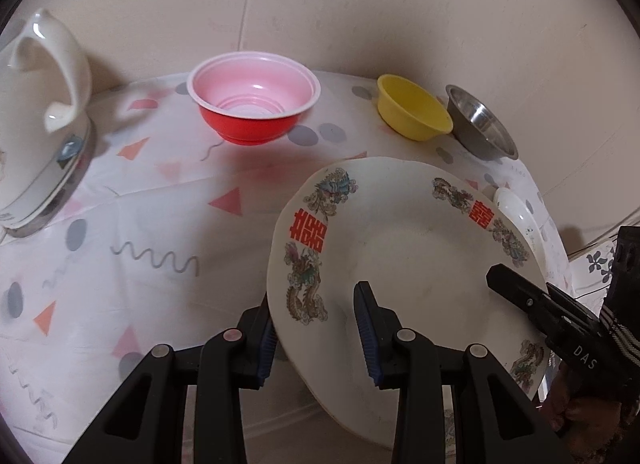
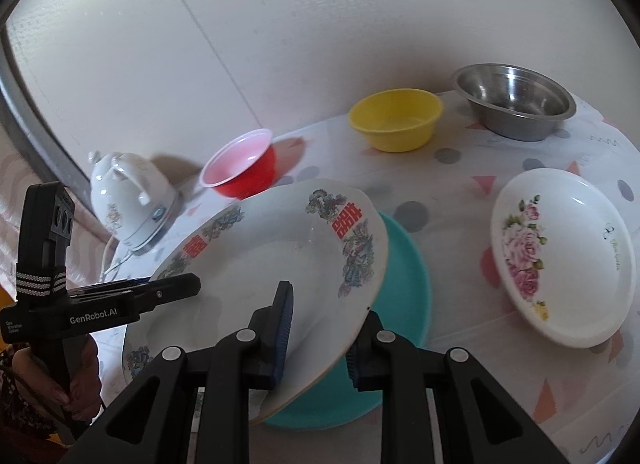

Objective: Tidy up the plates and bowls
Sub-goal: 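Lift the plate with both grippers and carry it over the teal plate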

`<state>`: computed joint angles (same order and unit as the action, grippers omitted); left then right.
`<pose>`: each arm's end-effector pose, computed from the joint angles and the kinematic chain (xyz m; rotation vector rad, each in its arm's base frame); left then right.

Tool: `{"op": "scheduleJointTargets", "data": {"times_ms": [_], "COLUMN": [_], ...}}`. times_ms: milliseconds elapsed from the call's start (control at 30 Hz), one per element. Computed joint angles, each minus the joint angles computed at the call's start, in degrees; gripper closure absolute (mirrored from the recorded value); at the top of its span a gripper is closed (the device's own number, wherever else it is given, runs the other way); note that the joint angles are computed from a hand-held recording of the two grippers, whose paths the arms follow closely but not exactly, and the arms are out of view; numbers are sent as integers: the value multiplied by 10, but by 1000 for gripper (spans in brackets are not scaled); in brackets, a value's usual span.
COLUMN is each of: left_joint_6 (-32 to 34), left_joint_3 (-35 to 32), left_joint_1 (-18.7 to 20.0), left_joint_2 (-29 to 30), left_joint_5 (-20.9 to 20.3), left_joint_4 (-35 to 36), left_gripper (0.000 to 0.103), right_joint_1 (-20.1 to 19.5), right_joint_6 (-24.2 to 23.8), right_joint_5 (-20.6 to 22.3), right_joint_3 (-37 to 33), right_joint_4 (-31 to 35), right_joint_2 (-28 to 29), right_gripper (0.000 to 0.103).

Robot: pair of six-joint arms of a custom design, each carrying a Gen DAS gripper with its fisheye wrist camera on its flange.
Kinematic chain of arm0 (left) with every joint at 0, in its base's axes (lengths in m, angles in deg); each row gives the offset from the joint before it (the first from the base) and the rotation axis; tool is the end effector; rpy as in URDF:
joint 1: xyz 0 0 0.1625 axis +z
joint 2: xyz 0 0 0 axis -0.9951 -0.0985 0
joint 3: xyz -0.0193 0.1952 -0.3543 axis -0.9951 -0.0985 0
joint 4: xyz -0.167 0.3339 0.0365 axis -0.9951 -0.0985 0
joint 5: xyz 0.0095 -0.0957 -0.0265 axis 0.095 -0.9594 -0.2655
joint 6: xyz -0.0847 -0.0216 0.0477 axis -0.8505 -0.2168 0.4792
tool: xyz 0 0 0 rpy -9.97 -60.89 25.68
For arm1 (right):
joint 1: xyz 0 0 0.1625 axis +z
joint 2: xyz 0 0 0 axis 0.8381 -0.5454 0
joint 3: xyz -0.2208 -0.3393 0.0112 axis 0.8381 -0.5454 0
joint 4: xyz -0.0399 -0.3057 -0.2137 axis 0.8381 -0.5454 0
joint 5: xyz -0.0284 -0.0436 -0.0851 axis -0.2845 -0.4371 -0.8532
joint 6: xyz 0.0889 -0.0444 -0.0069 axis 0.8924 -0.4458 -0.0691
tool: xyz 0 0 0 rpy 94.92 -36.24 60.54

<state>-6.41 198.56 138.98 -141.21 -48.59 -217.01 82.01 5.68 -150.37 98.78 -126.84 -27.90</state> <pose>-0.0943 -0.3977 0.1819 1.2963 2.6242 0.0764 0.2830 -0.1921 -0.0126 -0.4326 -2.1726 1.2832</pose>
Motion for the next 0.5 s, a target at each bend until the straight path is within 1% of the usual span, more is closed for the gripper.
{"op": "scheduleJointTargets", "data": {"times_ms": [100,200,300,500], "left_joint_6": [-6,-11,-10,-1], "left_joint_3": [2,5,7,28], "left_joint_1": [-4,-7,-8,-25], "left_joint_2": [10,20,23,22], "left_joint_5": [7,14,19,43], "left_joint_4": [-7,-15,-17,-44], "left_gripper": [67,67,67,67], "right_joint_1": [-8,-18,-26,-36], "right_joint_6": [-9,-30,-37,-37], "right_joint_5": [2,7,13,18], "right_joint_3": [8,12,18,23], "right_joint_4": [-19,-53,-76,-72], "right_joint_2": [4,14,21,23], "right_gripper": [80,80,80,80]}}
